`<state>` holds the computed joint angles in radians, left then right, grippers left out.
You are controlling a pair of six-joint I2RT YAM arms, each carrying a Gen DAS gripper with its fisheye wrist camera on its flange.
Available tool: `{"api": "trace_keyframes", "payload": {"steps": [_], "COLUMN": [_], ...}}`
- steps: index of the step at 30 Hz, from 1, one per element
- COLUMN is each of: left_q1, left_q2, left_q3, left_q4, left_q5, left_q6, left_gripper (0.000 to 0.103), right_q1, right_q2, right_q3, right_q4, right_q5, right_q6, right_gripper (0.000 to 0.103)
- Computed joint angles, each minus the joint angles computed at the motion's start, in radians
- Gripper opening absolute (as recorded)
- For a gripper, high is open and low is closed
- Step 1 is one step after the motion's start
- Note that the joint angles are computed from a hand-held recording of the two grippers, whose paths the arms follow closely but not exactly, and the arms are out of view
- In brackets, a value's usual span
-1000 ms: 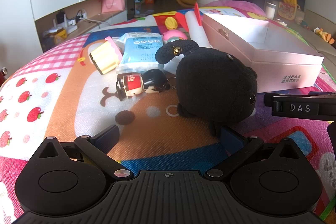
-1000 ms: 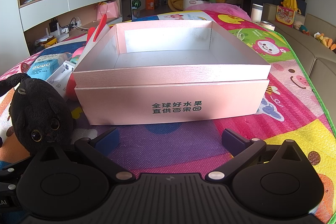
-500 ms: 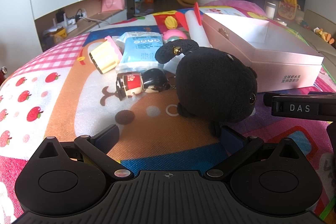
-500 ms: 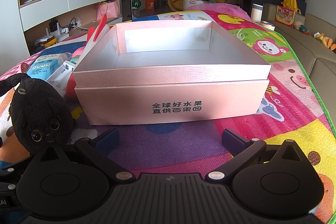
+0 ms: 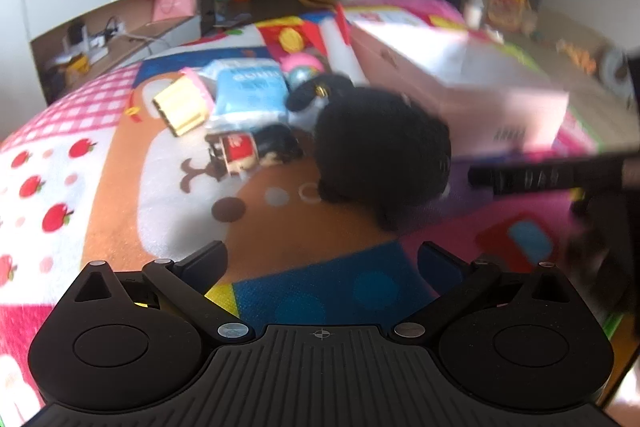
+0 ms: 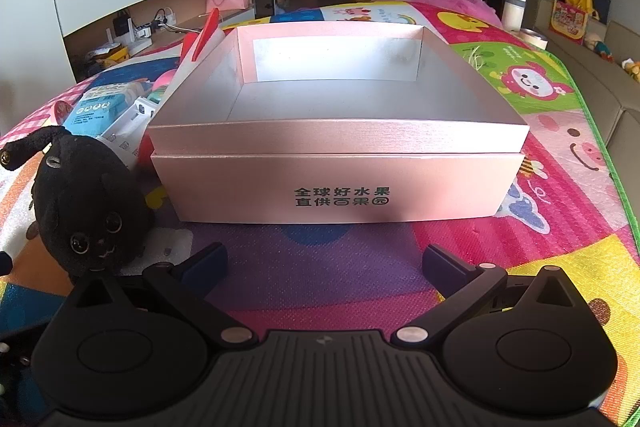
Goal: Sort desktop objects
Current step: 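Grasp the black plush cat with the right gripper while the left grasps the jelly cup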
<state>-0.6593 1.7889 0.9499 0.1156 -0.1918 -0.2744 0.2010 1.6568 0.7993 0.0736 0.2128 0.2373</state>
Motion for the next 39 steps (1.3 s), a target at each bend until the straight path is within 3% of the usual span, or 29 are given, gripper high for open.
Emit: {"api": "trace_keyframes", "payload": {"steps": [5,12,16,19,21,24,27,30,32,34,39], "left_q1": [-0.009,-0.035,0.039,0.093,0.128,0.166,0.225,0.267,0.272,0.275,0.264], "left_q2": [0.022,0.187,0.107,0.005,-0.065,-0.13,-0.154,-0.16,-0.135,-0.082,0.097], "left_q3": [0.069,0.331,0.211,0.076,-0.009,-0.075,-0.079,-0.07,-0.041,0.023,0.245], "left_q4": [0.059,-0.102,-0.032,0.022,0.065,0.094,0.063,0.053,0.054,0.032,-0.043], "left_q5": [0.047,-0.072,0.096,0.142,0.126,0.017,-0.012,0.017,0.01,0.019,0.037], "left_q6": [-0.06,-0.056,-0.02,-0.035,-0.069,-0.098,-0.11,-0.093,-0.069,-0.059,-0.065], "left_gripper": [0.103,0.103,0.103,0.103,0.103,0.103,0.103,0.103,0.103,0.103,0.103], "right_q1": [0.004,0.021,0.051,0.138,0.186,0.231,0.252,0.274,0.266,0.28,0.25], "right_q2": [0.0,-0.128,-0.275,-0.341,-0.317,-0.191,-0.045,0.041,0.05,0.018,-0.193], "right_q3": [0.01,-0.108,-0.244,-0.312,-0.299,-0.195,-0.041,0.087,0.123,0.067,-0.113], "right_q4": [-0.019,-0.028,0.019,0.151,0.236,0.318,0.297,0.185,0.104,0.12,0.113], "right_q5": [0.005,-0.042,-0.111,-0.058,-0.042,-0.047,-0.059,-0.03,-0.075,-0.042,-0.036], "right_q6": [0.005,-0.057,-0.133,-0.231,-0.295,-0.362,-0.374,-0.318,-0.267,-0.237,-0.211], "right_gripper": [0.103,0.103,0.103,0.103,0.103,0.103,0.103,0.094,0.081,0.072,0.07]}}
